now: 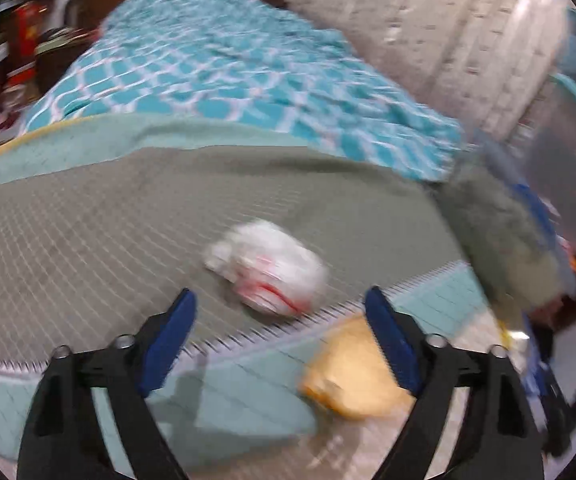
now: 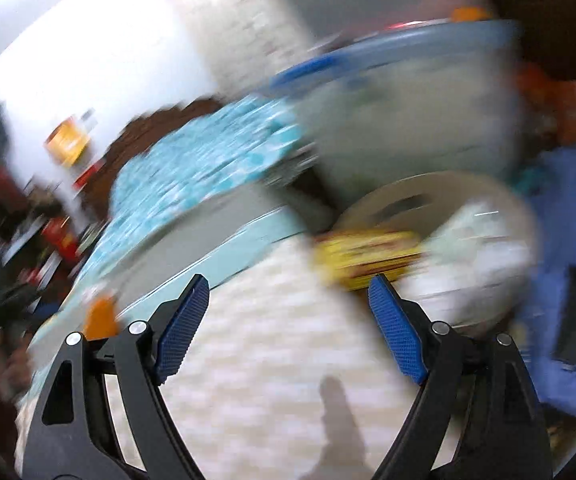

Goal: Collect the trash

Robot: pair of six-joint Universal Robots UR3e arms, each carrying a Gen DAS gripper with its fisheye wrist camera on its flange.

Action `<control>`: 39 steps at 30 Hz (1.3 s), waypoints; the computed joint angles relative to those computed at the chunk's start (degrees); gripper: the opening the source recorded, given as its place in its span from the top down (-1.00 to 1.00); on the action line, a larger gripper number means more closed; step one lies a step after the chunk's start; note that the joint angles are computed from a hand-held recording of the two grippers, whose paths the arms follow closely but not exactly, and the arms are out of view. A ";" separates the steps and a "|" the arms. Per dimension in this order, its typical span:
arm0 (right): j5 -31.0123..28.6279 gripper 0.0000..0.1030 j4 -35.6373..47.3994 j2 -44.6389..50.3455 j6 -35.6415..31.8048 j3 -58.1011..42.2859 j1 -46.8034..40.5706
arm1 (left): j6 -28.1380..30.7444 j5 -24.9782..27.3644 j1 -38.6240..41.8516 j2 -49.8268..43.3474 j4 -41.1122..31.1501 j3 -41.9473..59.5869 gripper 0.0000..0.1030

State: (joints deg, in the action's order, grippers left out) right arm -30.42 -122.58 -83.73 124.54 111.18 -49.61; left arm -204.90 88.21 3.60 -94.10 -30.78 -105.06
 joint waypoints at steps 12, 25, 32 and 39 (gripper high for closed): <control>-14.43 -0.75 -4.26 14.00 9.46 -16.83 37.29 | 6.09 -4.57 1.01 -13.34 1.57 7.66 0.10; -15.15 0.52 9.39 7.51 2.22 -12.23 32.42 | 6.27 -16.40 -2.68 7.57 5.43 -17.73 0.12; -15.80 0.30 19.48 -7.69 -8.93 1.44 13.81 | 1.70 -18.85 -17.68 2.43 8.16 -14.33 0.12; -10.99 -0.72 33.62 -16.54 -17.40 7.41 -4.03 | -1.06 -19.08 -23.80 -2.87 9.02 -9.78 0.10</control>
State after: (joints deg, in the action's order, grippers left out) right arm -41.41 -88.96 -100.27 107.14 118.59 -53.64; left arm -205.97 69.13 -20.20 -96.97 -21.76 -114.84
